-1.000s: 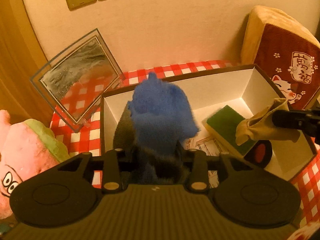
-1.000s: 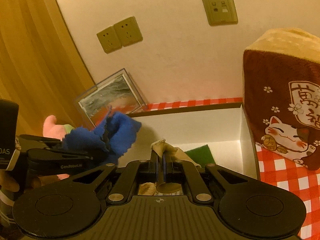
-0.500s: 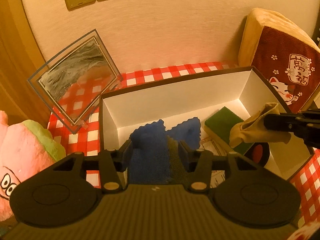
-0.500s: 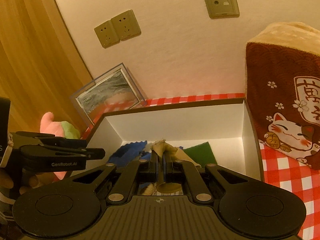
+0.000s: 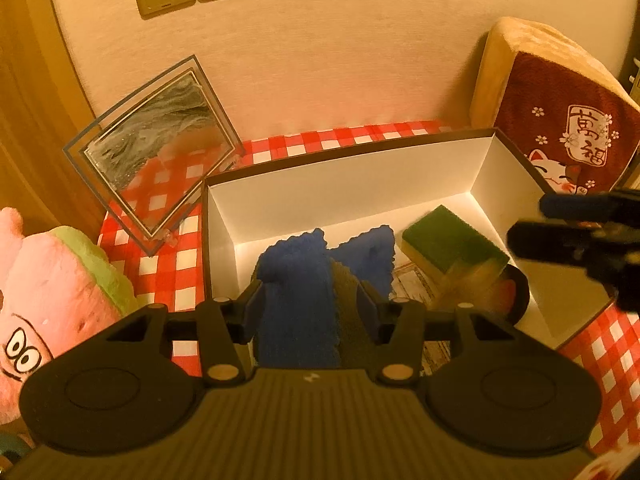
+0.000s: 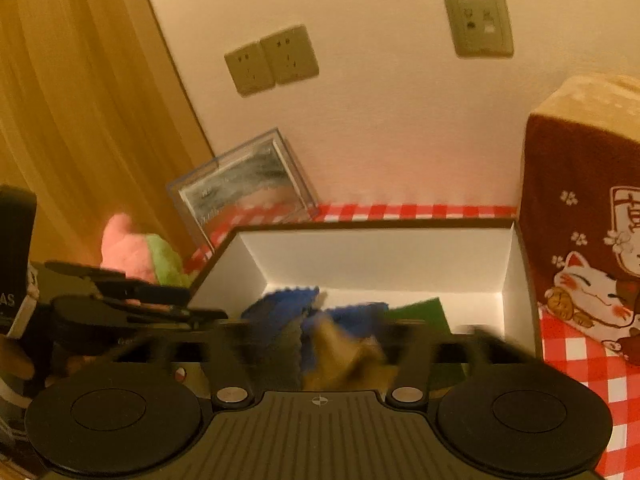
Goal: Organize soft objects
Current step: 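Open the left tool to drop the cloths while the right tool releases the beige cloth into the box, then move both tools back from the box toward the grey cloth and striped sock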
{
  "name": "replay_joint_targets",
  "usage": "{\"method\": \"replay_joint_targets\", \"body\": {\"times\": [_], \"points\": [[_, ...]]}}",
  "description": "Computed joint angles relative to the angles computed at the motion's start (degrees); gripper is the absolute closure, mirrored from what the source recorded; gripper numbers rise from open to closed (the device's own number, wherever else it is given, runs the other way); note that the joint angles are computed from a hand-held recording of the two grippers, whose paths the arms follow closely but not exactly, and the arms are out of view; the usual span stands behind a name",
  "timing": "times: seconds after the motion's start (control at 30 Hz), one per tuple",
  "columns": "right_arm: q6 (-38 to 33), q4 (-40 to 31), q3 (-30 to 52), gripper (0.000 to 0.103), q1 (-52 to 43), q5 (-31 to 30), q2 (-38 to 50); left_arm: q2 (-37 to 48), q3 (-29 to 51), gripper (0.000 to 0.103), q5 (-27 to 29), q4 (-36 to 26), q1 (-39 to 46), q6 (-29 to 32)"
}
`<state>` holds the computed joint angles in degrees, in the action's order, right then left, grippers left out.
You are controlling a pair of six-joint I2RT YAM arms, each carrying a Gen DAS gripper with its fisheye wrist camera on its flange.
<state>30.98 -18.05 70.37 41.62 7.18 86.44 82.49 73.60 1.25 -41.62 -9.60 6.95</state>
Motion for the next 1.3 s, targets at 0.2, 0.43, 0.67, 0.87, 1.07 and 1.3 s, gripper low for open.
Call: {"method": "replay_joint_targets", "body": {"times": [0.2,0.43,0.67,0.87,1.07,1.3], "points": [[1.4,-1.9,-1.1,0.033,-0.3,0.4,-3.0,-3.7,-1.8,0.054,0.9,-1.2,0.7,-0.5],[5.4,-5.7,-8.3,0.033,0.4,3.1,-12.9,-11.8,-6.4,0.053,3.6,-4.0,2.4,-1.0],[15.2,-13.6,-18.8,0.033,8.9,11.1,-27.5,-22.4,-13.6,0.053,5.2,-8.7,5.2,-0.4],[28.1,-27.5,-21.4,0.033,25.8,23.9,-31.4,-31.6,-20.3,0.053,4.9,-14.4,6.7,0.5],[42.8,-40.2,-19.8,0.033,45.4,33.6,-24.5,-40.0,-26.7,0.053,4.0,-20.2,4.9,-1.0],[42.1,-40.2,-18.2,0.033,54.8,33.8,-15.1,-46.3,-32.3,0.053,2.3,-25.5,-1.3,-6.0]]}}
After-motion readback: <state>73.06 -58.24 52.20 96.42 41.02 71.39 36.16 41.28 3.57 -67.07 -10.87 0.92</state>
